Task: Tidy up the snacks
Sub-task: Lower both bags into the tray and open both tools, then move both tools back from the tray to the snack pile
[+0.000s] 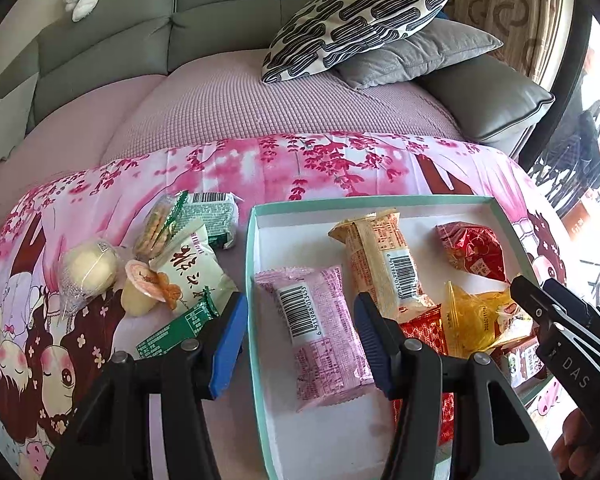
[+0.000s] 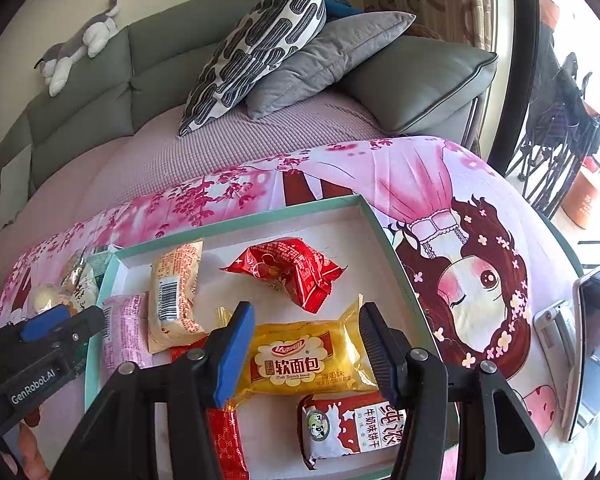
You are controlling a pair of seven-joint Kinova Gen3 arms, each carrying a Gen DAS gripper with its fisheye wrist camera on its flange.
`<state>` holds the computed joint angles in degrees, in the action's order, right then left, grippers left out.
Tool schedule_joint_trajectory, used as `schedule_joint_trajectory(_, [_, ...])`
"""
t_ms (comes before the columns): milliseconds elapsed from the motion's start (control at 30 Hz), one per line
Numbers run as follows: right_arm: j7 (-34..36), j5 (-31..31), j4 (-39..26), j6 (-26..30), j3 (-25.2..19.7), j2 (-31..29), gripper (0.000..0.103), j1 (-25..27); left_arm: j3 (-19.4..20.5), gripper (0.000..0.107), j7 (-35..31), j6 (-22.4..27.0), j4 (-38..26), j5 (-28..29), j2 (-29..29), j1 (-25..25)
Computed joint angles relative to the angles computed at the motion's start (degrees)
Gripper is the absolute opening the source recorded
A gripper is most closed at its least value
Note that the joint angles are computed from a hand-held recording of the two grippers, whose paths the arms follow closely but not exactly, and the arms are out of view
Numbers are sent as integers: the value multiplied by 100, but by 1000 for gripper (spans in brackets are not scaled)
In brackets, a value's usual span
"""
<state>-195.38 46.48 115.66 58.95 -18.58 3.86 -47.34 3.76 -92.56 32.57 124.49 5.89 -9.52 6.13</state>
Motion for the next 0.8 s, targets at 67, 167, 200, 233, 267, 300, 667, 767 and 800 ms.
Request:
schedule_joint_trajectory(67, [51, 3, -20, -30, -2, 29, 58, -1, -33, 56, -26, -27, 20, 56, 21, 3])
schedule_joint_trajectory(167, [135, -14, -74, -39, 19, 95, 58, -13, -104, 56, -157, -88, 65, 187, 27, 24])
schedule_joint_trajectory(200, [160, -21, -90, -38, 30, 114, 58, -19, -127, 56, -211, -113, 83, 239, 29, 30])
schedule_joint_trajectory(233, [184, -31, -108, -34, 42, 136, 58, -25, -148, 56, -261, -132, 99, 288, 34, 33])
schedule_joint_trajectory(267, [205, -41, -123, -31, 54, 154, 58, -32, -165, 56, -307, -144, 108, 333, 44, 33])
schedule_joint_trajectory(300, [218, -47, -134, -29, 67, 169, 58, -40, -179, 56, -349, -151, 113, 372, 58, 29])
schedule_joint_trajectory(667, [371, -81, -292, 54, 156, 331, 58, -170, -280, 56, -609, -229, 165, 634, 76, -105])
schedule_joint_trajectory(767, [383, -90, -276, -1, 181, 328, 67, -176, -235, 89, -543, -326, 215, 576, 59, -152])
schedule_joint_trajectory(800, [340, -66, -255, -18, 188, 325, 71, -182, -157, 94, -390, -436, 269, 458, 18, -195])
